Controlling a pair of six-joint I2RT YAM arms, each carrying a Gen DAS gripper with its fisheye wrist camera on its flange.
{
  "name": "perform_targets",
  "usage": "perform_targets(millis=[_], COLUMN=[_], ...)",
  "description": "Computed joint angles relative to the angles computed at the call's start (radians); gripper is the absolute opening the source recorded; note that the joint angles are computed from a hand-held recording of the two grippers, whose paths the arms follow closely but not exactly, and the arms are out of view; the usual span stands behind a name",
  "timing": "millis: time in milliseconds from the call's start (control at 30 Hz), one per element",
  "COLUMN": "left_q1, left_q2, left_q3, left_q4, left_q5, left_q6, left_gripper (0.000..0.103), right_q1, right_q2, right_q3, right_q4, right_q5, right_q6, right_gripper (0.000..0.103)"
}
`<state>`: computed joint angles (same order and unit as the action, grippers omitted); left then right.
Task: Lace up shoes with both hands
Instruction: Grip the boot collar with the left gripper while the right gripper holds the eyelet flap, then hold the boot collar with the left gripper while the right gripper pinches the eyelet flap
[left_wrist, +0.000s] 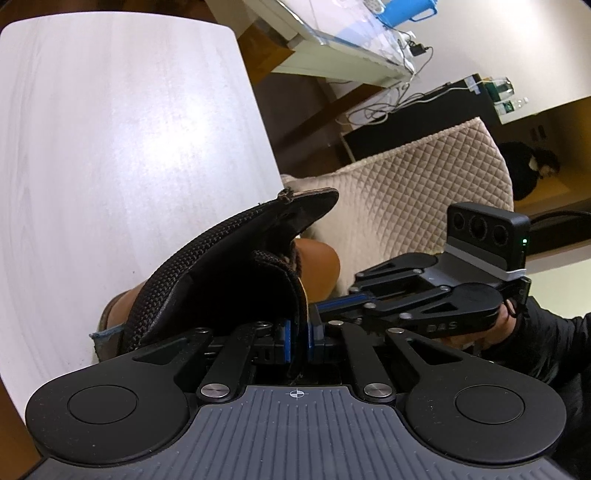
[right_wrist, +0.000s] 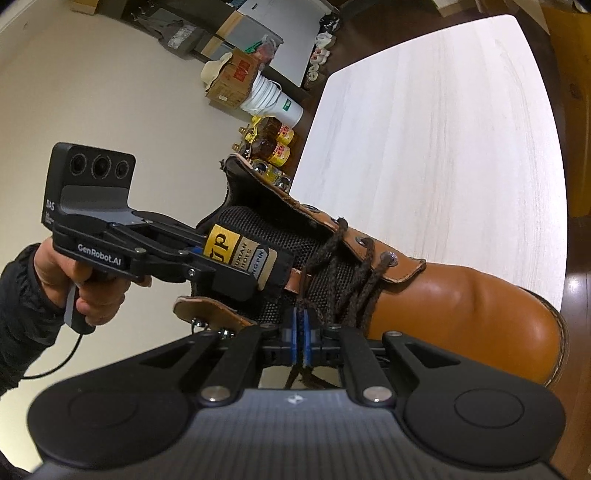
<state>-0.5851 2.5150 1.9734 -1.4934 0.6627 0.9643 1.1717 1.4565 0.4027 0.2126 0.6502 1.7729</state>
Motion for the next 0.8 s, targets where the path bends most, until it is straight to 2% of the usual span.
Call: perform_targets(millis=[167,200,367,500,600,733,800], left_q1=[-0.003,-0.004,-0.007,-0.004,-0.004,-0.004,-0.003], left_q2=[0.002,0.004,0.011,0.017,0.017,0.015,0.015], left_q3=[0.011,0.016,0.034,0.042,0.040,0.035,0.034], left_q4=[-0.010,-0.014,-0.025,-0.031,-0.029,-0.024,-0.022], left_q5=[0.001,0.000,-0.003,-0.003,0.000,-0.001,-0.002], left_q6=[0.011,0.015,0.028,0.035,0.037,0.038,0.038], left_gripper=[0.008,0.008,0.008,0.008,0.008,0.008,0.008], right_q1=[-0.017,-0.052,-0.165,-0.228,-0.252,-0.252,-0.222], right_q2=[-0.072,-0.097,-0.137,-0.132,-0.127,-0.128,-0.134], right_q3=[-0.018,-0.012,0.039,0.087,0.109,0.085,0.034], right_q4=[-0.025,-0.056,-0.175,-0.242,-0.271,-0.233,-0.154], right_q5=[-0.085,-0.157,-0.356,-0.455,-0.489,-0.478,-0.420], right_q6=[-0.042,-0.089,-0.284,-0.396,-0.438,-0.381,-0.278], right_gripper=[0.004,0.004,0.004,0.004,0.004,0.004,0.004])
